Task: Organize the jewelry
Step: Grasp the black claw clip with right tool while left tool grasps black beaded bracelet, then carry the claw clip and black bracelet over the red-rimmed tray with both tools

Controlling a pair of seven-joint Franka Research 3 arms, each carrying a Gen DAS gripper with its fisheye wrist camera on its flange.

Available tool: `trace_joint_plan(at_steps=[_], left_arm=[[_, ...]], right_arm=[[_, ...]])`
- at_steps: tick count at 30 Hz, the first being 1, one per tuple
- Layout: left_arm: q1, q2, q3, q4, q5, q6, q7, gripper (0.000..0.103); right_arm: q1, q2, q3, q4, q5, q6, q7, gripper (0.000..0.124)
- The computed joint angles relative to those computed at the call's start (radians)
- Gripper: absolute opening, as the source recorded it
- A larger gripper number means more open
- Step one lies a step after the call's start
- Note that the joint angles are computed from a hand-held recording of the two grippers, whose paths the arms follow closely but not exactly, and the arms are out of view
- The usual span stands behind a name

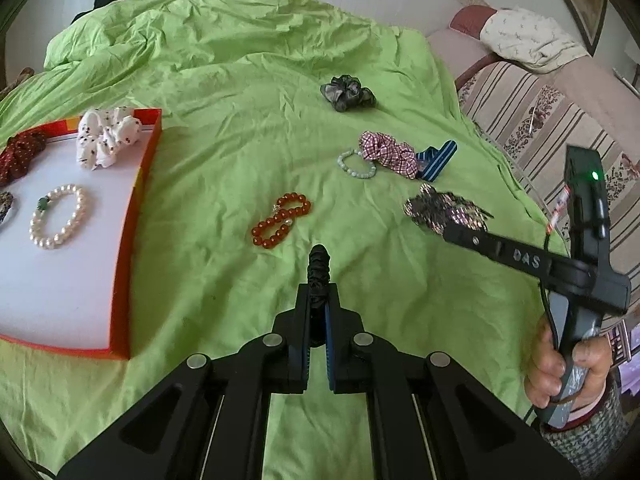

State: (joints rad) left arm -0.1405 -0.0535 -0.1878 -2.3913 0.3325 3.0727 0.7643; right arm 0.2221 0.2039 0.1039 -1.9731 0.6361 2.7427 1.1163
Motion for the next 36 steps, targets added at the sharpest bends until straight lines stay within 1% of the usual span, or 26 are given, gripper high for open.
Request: trace_joint_plan(at_steps=[4,5,6,12,16,18,19,24,26,27,28,29,30,31,33,36], left_arm=[[0.012,-0.028,-0.006,-0.022,0.029,-0.003,-0.039,0.005],[0.019,-0.037,-0.01,-0.027,0.045,-0.004,-0.056,0.005],[0.028,-0.047,-0.016,-0.033,0.065,-0.006,-0.078,0.005],[0.085,-0.11,-0.053,-0.066,0.189,-0.029,-0.202,0.005],[0.097,-0.16,-0.052,-0.104,0.204,-0.027,-0.232,0.005],[0.107,-0.183,-0.055,-0.121,0.208,-0.022,-0.24,0.005],[0.12,-0.202,-0.063,-0.133,0.217,-0.021,-0.252,0.005],[0.162,-0.262,-0.082,-0.177,0.228,-0.012,-0.287,0.005],[0.167,-0.284,-0.079,-0.197,0.219,-0.011,-0.289,0.005],[0.171,-0.291,-0.08,-0.203,0.215,-0.012,-0.288,0.005],[0.176,-0.3,-0.082,-0.212,0.213,-0.011,-0.289,0.005],[0.175,-0.305,-0.079,-0.218,0.208,-0.007,-0.285,0.005],[0.168,-0.304,-0.07,-0.222,0.198,-0.004,-0.274,0.005],[0.159,-0.301,-0.06,-0.223,0.187,-0.003,-0.259,0.005],[0.162,-0.289,-0.062,-0.22,0.179,-0.002,-0.245,0.005],[0.15,-0.261,-0.046,-0.216,0.154,0.011,-0.216,0.005]], right_arm=[[0.002,-0.043,0.007,-0.046,0.029,0.008,-0.028,0.02],[0.003,-0.054,0.008,-0.057,0.039,0.011,-0.039,0.019],[0.006,-0.064,0.009,-0.064,0.047,0.013,-0.05,0.014],[0.038,-0.118,0.007,-0.105,0.051,0.039,-0.081,0.011],[0.054,-0.147,0.003,-0.128,0.061,0.041,-0.094,0.01],[0.062,-0.159,0.002,-0.136,0.062,0.042,-0.099,0.007],[0.067,-0.166,0.001,-0.14,0.059,0.043,-0.1,0.002],[0.092,-0.197,0.001,-0.161,0.038,0.063,-0.097,0.001],[0.1,-0.194,0.0,-0.169,-0.01,0.09,-0.057,0.002],[0.102,-0.186,-0.002,-0.17,-0.045,0.103,-0.02,0.004],[0.103,-0.173,-0.004,-0.161,-0.07,0.098,0.007,0.019],[0.101,-0.156,-0.006,-0.147,-0.074,0.084,0.015,0.053],[0.098,-0.138,-0.006,-0.133,-0.071,0.075,0.017,0.071],[0.099,-0.114,-0.007,-0.12,-0.089,0.089,0.04,0.086],[0.114,-0.074,-0.024,-0.091,-0.214,0.109,0.143,0.086],[0.129,-0.016,-0.038,-0.026,-0.34,0.091,0.213,0.085]])
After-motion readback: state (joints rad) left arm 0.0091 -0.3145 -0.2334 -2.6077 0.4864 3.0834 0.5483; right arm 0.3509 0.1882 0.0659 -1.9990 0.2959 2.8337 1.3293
